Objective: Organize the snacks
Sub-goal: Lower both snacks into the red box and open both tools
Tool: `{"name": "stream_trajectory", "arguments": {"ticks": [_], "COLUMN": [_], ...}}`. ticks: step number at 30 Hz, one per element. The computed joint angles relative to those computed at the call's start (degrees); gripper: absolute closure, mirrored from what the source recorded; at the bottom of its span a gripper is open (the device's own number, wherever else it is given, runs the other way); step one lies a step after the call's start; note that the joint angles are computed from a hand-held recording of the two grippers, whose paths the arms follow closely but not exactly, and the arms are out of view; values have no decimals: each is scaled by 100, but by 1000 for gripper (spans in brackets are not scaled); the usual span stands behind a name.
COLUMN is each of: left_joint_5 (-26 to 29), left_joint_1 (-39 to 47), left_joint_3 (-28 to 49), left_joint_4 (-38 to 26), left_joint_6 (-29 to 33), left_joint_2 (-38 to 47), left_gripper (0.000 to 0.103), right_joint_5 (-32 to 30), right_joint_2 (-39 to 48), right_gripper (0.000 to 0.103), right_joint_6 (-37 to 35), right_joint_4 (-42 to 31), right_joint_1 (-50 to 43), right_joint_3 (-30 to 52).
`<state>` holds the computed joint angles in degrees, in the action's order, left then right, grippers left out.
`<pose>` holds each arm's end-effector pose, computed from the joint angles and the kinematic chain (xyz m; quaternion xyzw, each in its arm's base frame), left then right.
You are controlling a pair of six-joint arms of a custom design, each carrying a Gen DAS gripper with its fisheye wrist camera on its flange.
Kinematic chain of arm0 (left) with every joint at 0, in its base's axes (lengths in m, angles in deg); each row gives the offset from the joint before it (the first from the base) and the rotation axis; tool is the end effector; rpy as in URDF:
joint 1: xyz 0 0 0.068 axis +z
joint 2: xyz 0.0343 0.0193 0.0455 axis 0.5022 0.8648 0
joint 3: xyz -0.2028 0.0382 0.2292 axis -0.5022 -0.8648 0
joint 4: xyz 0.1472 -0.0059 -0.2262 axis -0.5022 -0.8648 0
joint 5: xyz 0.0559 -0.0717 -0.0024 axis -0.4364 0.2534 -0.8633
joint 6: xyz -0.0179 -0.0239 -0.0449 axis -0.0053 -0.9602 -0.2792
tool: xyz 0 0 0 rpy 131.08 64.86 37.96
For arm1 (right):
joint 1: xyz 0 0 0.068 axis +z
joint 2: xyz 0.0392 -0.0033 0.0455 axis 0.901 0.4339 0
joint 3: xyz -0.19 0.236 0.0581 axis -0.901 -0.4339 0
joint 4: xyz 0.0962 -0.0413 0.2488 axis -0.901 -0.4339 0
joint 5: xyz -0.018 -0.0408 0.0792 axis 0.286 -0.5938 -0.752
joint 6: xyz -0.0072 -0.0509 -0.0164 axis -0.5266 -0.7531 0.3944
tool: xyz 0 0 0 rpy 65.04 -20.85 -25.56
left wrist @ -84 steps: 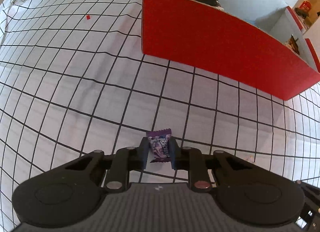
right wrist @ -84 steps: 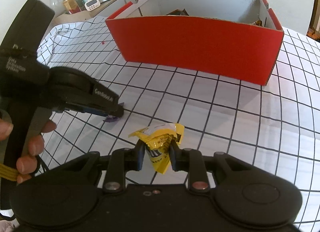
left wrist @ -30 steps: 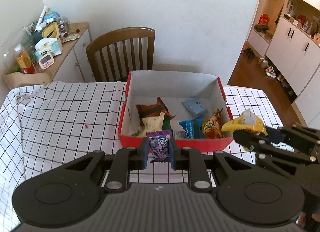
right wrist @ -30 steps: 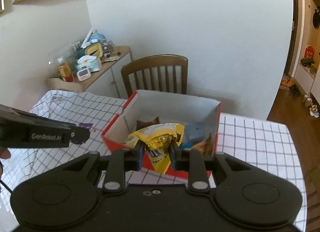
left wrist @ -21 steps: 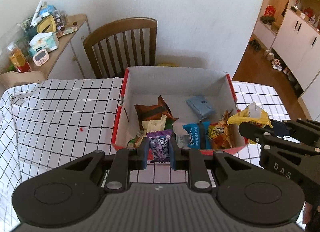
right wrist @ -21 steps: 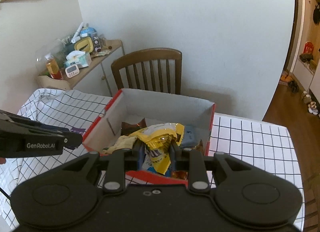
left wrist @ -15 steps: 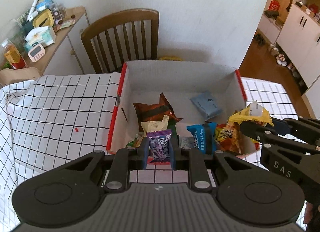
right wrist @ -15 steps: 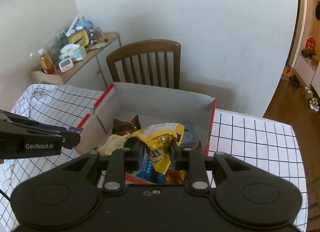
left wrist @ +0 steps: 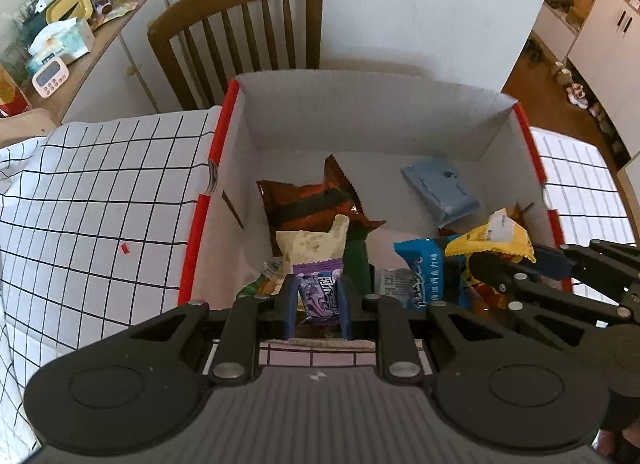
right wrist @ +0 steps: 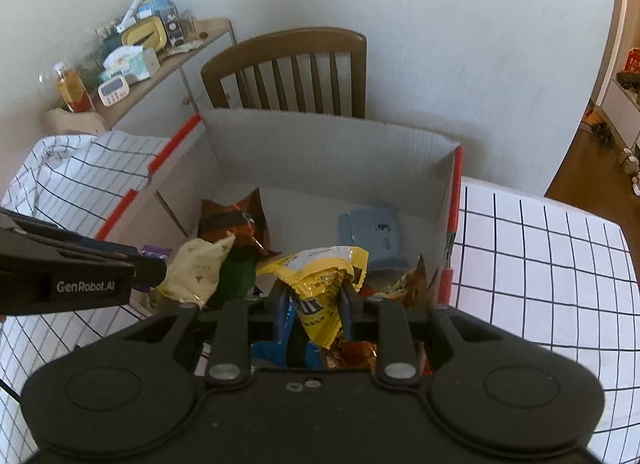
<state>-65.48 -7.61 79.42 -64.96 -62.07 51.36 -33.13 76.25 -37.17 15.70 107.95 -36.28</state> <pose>0.2731 -0.2045 0.1696 0.1638 0.9635 -0.0211 0.2106 0.2013 0.1751 0.1570 0.0260 0.9416 0.0714 0.3279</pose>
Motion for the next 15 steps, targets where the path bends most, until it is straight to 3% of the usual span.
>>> {"name": "stream_trajectory", "arguments": {"ticks": [15], "left_joint_5": [218], "left_joint_1": [49], "left_joint_3": [-176], "left_joint_4": [492], "left_joint_6": [-91], "left_joint_2": [384], "left_gripper": [82], "right_joint_5": [-68], "right_joint_2": [264], "right_gripper": [74], "right_joint_6": [178], "right_joint_4": [252], "right_joint_1": [-88], "right_joint_3": [-178]}}
